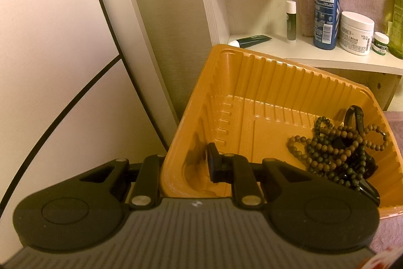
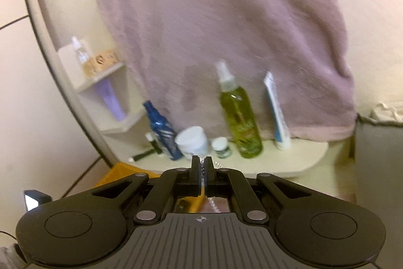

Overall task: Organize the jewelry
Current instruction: 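Lift the pearl strand and drop it into the orange tray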

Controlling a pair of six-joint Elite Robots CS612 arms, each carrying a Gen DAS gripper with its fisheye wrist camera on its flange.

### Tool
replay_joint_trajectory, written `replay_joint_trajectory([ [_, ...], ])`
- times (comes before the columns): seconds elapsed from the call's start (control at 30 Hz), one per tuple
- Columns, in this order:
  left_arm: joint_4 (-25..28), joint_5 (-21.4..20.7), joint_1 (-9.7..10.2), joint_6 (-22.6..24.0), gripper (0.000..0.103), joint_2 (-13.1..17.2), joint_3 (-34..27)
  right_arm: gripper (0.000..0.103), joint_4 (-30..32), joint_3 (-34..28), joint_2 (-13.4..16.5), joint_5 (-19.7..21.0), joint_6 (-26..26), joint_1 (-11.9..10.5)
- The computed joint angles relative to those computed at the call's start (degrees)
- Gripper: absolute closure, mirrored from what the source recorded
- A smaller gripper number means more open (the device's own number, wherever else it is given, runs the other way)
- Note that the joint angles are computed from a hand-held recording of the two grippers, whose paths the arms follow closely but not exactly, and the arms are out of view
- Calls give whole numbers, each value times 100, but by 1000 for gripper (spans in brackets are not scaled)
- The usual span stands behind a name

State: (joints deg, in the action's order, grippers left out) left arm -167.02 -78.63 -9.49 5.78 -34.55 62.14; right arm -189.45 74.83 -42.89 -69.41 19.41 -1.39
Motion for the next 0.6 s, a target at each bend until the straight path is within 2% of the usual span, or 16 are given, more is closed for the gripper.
replay_joint_trajectory([
  [0.3, -8, -10, -3, -21, 86, -1, 3, 101, -164, -418, 106, 690, 1, 96],
  [0.5, -34, -19, -4, -71, 86, -8, 20, 101, -169, -971, 378, 1174, 68, 200],
  [0.6, -53, -31, 0, -86, 87, -17, 42, 101, -19, -1294, 537, 1320, -57, 273],
])
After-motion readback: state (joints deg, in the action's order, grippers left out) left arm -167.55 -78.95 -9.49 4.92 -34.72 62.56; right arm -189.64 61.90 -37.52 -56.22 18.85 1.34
